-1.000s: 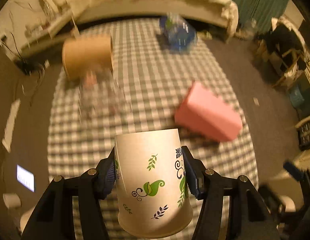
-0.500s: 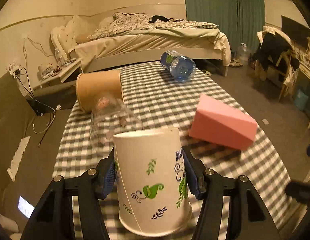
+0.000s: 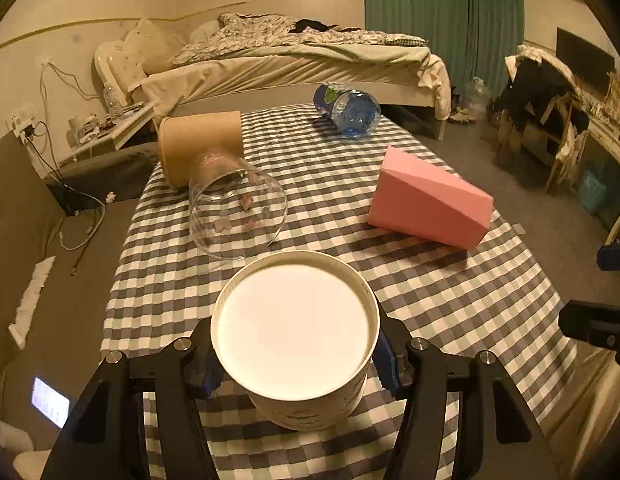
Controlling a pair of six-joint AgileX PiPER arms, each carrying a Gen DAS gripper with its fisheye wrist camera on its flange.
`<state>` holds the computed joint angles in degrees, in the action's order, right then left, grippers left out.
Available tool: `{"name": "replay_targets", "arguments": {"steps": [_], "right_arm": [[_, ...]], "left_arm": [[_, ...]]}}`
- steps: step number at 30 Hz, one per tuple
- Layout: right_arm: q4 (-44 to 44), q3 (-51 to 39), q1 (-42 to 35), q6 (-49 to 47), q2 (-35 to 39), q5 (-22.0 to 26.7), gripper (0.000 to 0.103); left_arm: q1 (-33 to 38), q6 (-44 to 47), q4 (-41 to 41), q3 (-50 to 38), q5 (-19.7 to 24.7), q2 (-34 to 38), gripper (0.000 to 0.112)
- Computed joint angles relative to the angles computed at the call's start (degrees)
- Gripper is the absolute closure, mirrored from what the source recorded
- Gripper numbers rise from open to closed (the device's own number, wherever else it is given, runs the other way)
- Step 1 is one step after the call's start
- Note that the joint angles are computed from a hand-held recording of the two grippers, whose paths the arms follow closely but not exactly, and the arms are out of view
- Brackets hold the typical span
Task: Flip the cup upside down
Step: 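Rotate the white cup rim-up with the left gripper and lower it onto the table, then open the left gripper and pull it back from the standing cup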
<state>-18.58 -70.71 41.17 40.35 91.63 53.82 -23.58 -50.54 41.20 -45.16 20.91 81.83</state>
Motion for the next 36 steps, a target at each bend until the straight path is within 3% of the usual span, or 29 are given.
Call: {"name": "replay_targets", "arguments": {"steps": [1, 3, 12, 20, 25, 29, 36], "right_arm": [[-0.05, 0.01, 0.09, 0.14, -0.18, 0.17, 0.012], [-0.26, 0.02, 0.24, 0.34, -0.70, 0.49, 0.012], [-3.07, -0.88, 2.01, 3.37, -5.27, 1.10, 0.012], [-12.47, -3.56, 8.97, 10.23, -10.51, 3.22, 0.012], [-17.18, -4.89, 13.70, 13.85, -12.47, 5.20, 0.012], [-20.62, -4.72, 17.68, 17.34, -13.41, 6.37, 0.012], [-23.01, 0.02, 20.84, 23.41, -12.56, 2.97, 0.012]], "left_arm": [[0.29, 0.77, -0.80, 0.07, -0.34, -0.26, 0.046], [-0.58, -3.82, 3.17, 0.34, 1.01, -1.15, 0.030], [0.40, 6.36, -6.20, -4.63, 5.41, -6.49, 0.030], [2.00, 14.55, -13.30, -12.00, 15.20, -15.51, 0.030], [5.24, 20.08, -20.06, -13.58, 18.84, -21.34, 0.030], [4.80, 18.86, -17.72, -12.08, 21.47, -25.09, 0.030], [3.54, 16.71, -15.07, -4.58, 22.34, -29.36, 0.030]]}}
